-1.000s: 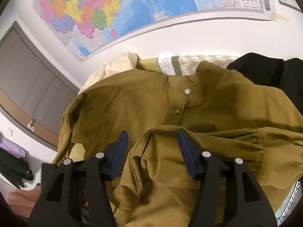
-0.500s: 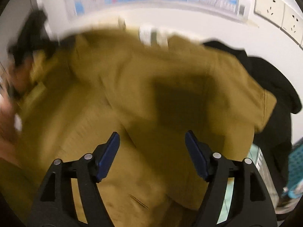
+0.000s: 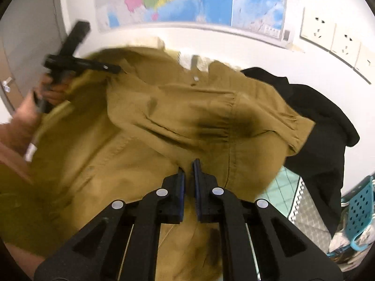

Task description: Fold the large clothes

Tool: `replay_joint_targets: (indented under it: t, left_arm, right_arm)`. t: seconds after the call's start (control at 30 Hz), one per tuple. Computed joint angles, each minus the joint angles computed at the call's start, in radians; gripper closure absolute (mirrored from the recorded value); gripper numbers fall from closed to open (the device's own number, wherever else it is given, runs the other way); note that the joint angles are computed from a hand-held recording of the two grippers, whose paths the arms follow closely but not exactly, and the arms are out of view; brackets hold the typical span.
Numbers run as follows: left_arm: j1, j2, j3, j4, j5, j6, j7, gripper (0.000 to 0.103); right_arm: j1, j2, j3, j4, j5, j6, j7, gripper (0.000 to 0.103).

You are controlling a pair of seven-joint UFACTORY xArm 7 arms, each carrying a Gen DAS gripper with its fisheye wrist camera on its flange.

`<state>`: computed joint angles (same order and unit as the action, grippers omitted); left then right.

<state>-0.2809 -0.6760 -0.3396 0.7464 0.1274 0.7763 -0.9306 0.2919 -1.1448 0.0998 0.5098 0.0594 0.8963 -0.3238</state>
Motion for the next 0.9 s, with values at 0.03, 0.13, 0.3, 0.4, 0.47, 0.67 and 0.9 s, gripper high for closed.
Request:
replay_joint_targets:
  t: [0.03, 0.13, 0.3, 0.4, 0.47, 0.67, 0.9]
  left_arm:
    - [0.010, -0.015, -0.005, -0.003, 0.008, 0.013, -0.012, 0.091]
    - [0.033, -0.044, -0.014, 0.000, 0.019, 0.081, -0.047, 0.094]
    - [0.023, -0.064, -0.014, -0.015, 0.015, 0.120, -0.044, 0.088]
    - [0.035, -0.039, -0.031, 0.008, 0.041, 0.142, -0.048, 0.088]
    - [0.035, -0.029, -0.028, 0.011, 0.044, 0.150, -0.053, 0.088]
    - [0.051, 0.013, -0.039, 0.029, 0.075, 0.221, -0.078, 0.067]
    - [0.019, -0.051, -0.081, 0.057, 0.162, 0.310, -0.062, 0.036]
  right_arm:
    - [0.000, 0.001, -0.012, 0.013, 0.009, 0.033, 0.006, 0.090]
    - [-0.032, 0.005, -0.021, 0.017, 0.007, 0.070, 0.022, 0.055]
    - [-0.081, 0.012, -0.079, 0.009, 0.059, -0.070, 0.069, 0.054]
    - [-0.108, 0.102, -0.048, 0.023, 0.042, -0.177, 0.098, 0.055]
    - [-0.119, 0.221, -0.018, 0.053, 0.024, -0.263, 0.121, 0.056]
    - [-0.141, 0.524, 0.048, 0.150, -0.046, -0.367, 0.200, 0.061]
    - [-0.171, 0.605, 0.066, 0.207, -0.150, -0.331, 0.346, 0.061]
